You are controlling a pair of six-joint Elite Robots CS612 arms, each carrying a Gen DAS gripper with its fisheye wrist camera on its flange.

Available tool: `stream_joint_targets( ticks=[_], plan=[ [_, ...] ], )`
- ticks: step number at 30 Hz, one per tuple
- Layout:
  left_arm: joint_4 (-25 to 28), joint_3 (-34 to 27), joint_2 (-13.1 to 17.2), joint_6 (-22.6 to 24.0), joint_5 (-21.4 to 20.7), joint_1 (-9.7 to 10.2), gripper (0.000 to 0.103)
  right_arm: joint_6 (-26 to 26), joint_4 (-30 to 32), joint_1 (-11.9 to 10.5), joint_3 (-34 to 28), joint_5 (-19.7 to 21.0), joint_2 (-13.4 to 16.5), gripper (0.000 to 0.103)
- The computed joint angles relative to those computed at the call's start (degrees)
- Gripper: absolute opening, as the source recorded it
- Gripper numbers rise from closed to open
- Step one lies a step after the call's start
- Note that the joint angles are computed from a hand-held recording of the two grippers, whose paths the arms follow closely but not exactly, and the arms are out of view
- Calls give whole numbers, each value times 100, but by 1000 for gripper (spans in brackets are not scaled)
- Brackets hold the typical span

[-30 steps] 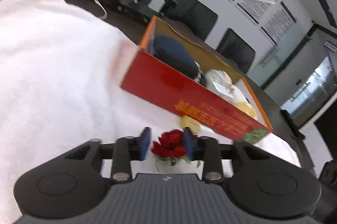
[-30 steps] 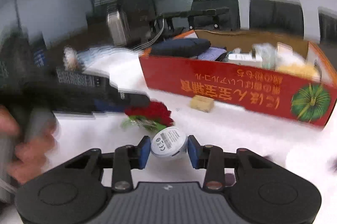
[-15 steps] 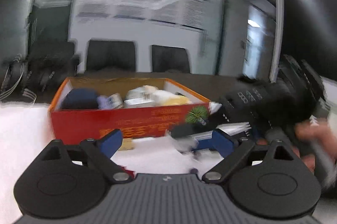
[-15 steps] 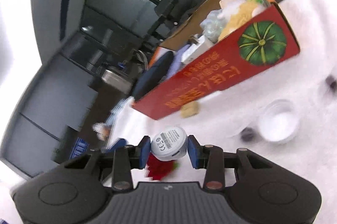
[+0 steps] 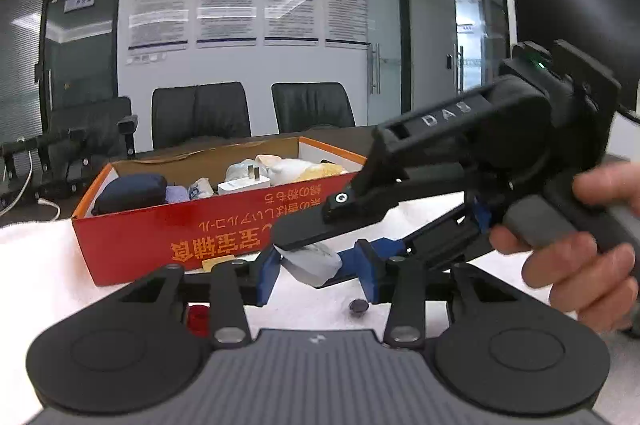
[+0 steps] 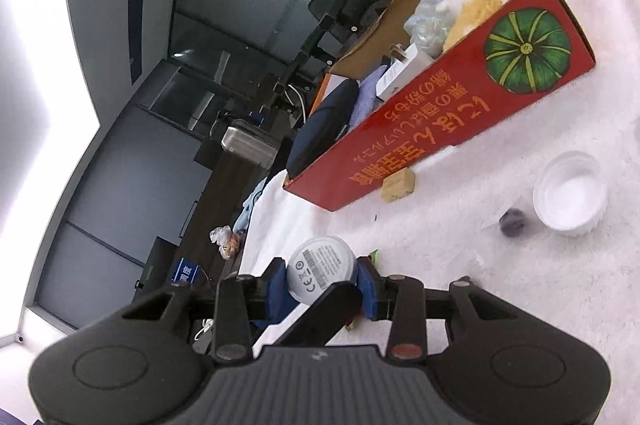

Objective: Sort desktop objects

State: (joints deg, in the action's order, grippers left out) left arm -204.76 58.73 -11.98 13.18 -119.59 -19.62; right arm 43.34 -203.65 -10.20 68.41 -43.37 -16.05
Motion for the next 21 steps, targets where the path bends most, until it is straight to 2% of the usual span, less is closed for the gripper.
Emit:
stream_joint_targets(
  ticks=[3,7,10,14,16,18,21],
  plan=[
    [171,13,-25,49,-43,7,44,-31,186,-3,-13,8,0,37],
    [93,38,-24,234,-68,18,62,-385,350,14,172,-264,-133,37],
    [112,171,-84,589,88,-24,62,-514,363,14,221,-254,-172,37],
    [3,249,-104,784,118,-38,53,-630,374,15,286,-281,-225,37],
    [-80,309,-120,1022,307,-71,43,-624,426,-1,309,-264,-247,37],
    [-134,372,-140,1360,357,-82,42,-729,571,-12,345,-258,-292,37],
    [-113,360,-134,1488,366,-80,37,-1072,782,-14,436,-261,-389,37]
  ],
)
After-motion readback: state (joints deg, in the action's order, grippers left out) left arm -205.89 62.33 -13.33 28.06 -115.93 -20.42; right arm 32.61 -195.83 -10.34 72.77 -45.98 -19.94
